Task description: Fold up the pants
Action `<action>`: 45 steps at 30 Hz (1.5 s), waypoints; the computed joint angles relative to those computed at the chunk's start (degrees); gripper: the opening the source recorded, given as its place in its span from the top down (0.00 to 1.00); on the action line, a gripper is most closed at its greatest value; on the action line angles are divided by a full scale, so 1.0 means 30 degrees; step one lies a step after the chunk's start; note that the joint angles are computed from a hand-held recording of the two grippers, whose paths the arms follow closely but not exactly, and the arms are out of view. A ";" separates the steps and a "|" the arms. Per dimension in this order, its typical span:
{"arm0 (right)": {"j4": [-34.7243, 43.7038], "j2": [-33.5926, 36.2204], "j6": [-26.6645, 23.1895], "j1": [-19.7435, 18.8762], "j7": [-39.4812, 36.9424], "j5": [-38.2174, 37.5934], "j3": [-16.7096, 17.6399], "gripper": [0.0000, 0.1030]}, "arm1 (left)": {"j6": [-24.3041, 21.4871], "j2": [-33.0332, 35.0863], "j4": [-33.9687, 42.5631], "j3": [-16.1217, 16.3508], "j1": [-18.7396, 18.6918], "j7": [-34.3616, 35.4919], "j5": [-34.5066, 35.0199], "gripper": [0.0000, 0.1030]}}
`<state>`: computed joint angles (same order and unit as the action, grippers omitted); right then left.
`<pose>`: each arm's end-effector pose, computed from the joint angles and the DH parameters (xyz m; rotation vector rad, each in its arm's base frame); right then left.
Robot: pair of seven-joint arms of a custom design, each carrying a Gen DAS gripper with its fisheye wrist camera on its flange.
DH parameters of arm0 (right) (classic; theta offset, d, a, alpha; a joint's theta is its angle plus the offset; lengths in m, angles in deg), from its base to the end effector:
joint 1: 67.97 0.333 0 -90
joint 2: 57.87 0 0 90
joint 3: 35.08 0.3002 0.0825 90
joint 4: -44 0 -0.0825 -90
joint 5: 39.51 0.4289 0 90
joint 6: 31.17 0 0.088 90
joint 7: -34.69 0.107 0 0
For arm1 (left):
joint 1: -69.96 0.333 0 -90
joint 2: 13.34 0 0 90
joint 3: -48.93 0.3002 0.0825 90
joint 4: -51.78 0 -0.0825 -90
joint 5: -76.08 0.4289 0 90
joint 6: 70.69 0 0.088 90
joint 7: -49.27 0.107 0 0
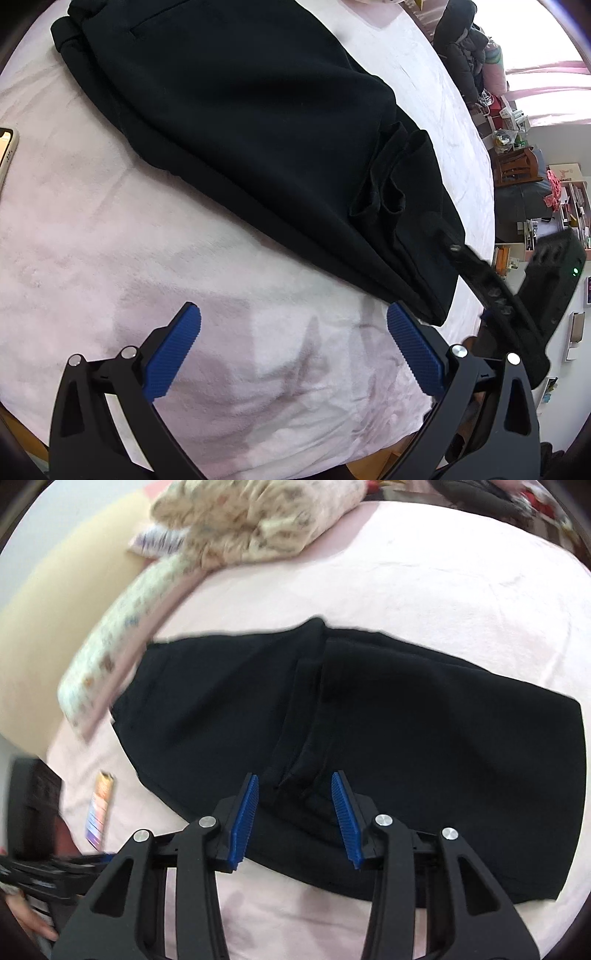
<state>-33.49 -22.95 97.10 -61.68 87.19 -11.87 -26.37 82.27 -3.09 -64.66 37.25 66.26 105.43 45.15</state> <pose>0.7586 0.1919 0.3742 -2.2924 1.1712 0.0667 0.6330 -0.1549 0.3650 2.6004 -1.1131 0.7961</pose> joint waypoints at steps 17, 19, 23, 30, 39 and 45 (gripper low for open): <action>0.2092 0.1198 -0.0947 -0.0607 0.1061 -0.0035 0.0457 0.88 | 0.0550 -0.0674 -0.1263 0.0205 0.0179 -0.0003 -0.1068 0.02; 0.2184 0.1091 -0.1229 -0.0683 0.0752 0.0428 0.0559 0.88 | 0.0722 -0.0668 -0.1306 0.0215 0.0203 -0.0004 -0.1190 0.02; 0.1593 0.0554 -0.1453 -0.0595 -0.0153 0.1098 0.0681 0.88 | 0.0756 -0.0657 -0.1324 0.0213 0.0252 0.0002 -0.1323 0.02; 0.2019 0.1899 -0.1451 0.1226 0.0927 -0.2601 -0.0652 0.86 | 0.0660 -0.1011 -0.1662 0.0356 0.0262 -0.0425 -0.1086 0.02; 0.0903 0.0319 -0.0752 -0.0605 -0.0782 0.0980 0.0817 0.58 | 0.1246 -0.1278 -0.2015 0.0513 0.0380 -0.0639 -0.1370 0.02; 0.3276 0.2402 0.2151 0.0921 0.2571 -0.0788 -0.0785 0.62 | 0.1969 -0.1593 -0.2456 0.0565 0.0543 -0.0495 -0.2140 0.02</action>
